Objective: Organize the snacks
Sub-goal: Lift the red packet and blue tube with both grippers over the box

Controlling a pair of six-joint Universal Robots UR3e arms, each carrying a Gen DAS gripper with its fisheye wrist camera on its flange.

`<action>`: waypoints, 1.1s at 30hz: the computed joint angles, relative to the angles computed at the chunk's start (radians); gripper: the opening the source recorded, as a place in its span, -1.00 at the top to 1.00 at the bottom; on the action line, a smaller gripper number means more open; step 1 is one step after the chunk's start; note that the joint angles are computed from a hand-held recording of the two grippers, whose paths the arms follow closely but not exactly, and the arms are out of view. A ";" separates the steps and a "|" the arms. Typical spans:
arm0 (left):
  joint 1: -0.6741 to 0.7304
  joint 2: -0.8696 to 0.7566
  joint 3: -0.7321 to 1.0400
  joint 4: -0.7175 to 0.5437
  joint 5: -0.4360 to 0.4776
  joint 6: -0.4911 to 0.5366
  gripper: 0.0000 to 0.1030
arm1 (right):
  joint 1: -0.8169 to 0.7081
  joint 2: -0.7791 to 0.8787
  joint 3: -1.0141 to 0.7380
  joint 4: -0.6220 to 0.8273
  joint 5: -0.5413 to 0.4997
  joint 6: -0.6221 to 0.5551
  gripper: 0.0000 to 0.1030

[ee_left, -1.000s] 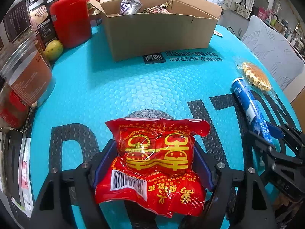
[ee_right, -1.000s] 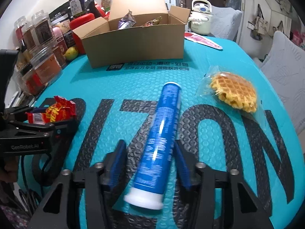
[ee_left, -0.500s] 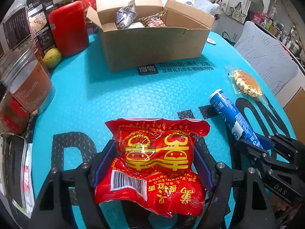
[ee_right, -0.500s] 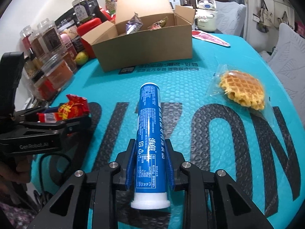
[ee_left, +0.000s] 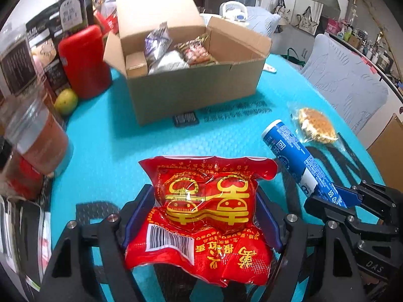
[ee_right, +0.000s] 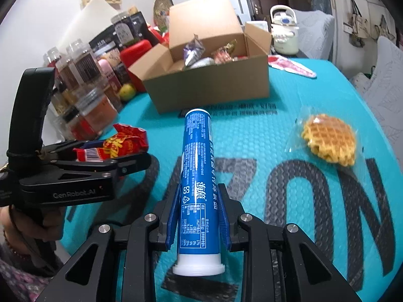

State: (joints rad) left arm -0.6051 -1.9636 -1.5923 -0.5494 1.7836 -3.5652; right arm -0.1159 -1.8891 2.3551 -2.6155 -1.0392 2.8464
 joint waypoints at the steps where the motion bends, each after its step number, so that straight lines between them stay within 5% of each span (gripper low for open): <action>1: -0.001 0.000 0.012 -0.003 0.003 0.004 -0.50 | 0.001 -0.002 -0.011 0.006 0.002 0.000 0.46; 17: 0.021 -0.011 0.171 0.015 0.034 0.070 -0.50 | 0.020 0.093 -0.248 0.018 0.024 -0.070 0.46; 33: 0.121 -0.134 0.477 -0.034 0.024 0.131 -0.50 | 0.096 0.383 -0.635 -0.028 0.038 -0.046 0.46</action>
